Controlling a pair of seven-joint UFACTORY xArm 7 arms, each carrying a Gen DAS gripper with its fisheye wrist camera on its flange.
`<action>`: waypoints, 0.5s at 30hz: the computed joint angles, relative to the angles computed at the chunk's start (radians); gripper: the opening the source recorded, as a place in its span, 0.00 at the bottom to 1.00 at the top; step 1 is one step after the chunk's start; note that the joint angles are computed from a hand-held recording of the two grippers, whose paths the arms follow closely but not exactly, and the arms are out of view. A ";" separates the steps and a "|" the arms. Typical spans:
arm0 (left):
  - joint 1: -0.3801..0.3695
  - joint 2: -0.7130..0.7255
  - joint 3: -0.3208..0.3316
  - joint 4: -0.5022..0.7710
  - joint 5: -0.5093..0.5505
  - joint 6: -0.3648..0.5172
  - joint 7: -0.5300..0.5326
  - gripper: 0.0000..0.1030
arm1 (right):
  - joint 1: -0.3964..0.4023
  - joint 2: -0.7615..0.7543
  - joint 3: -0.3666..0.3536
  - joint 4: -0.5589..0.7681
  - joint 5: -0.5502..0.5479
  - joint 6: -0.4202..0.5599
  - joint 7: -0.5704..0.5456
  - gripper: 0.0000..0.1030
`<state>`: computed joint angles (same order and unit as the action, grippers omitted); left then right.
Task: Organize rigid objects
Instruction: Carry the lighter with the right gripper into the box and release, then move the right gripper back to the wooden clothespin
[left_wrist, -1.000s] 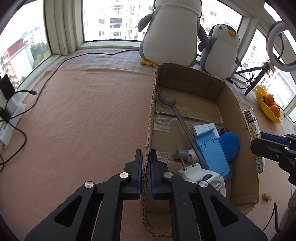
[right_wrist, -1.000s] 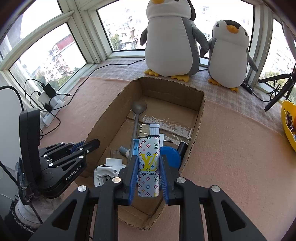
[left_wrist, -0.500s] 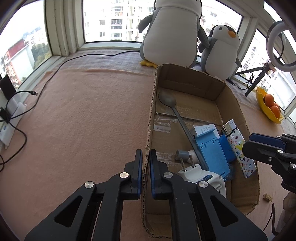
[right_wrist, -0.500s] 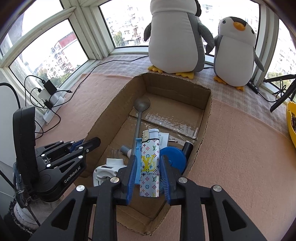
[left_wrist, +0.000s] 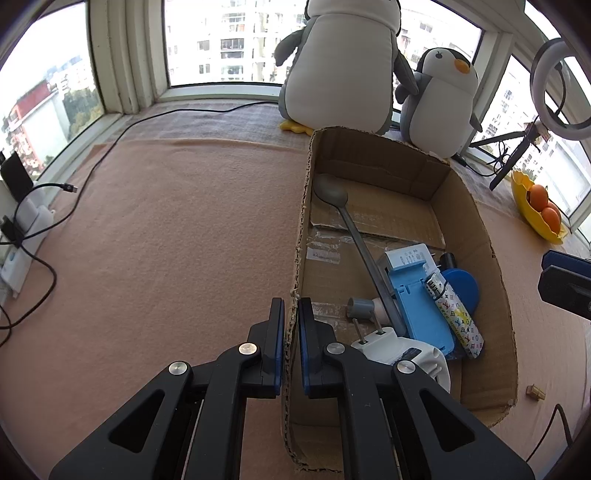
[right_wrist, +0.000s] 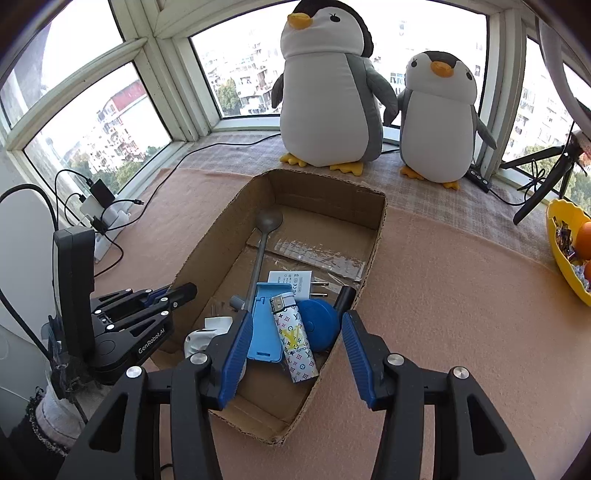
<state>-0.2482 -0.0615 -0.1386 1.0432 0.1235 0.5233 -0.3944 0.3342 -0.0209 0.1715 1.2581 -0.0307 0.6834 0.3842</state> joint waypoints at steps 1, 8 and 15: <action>0.000 -0.002 0.000 0.000 0.001 0.001 0.000 0.06 | -0.001 -0.011 -0.002 -0.008 0.003 0.001 0.001 0.45; 0.000 -0.016 -0.002 -0.001 0.008 0.019 -0.002 0.20 | -0.017 -0.117 -0.005 -0.091 0.020 0.008 0.005 0.45; 0.006 -0.052 -0.004 -0.018 0.015 0.018 -0.012 0.35 | -0.050 -0.269 -0.015 -0.210 0.032 0.052 0.007 0.48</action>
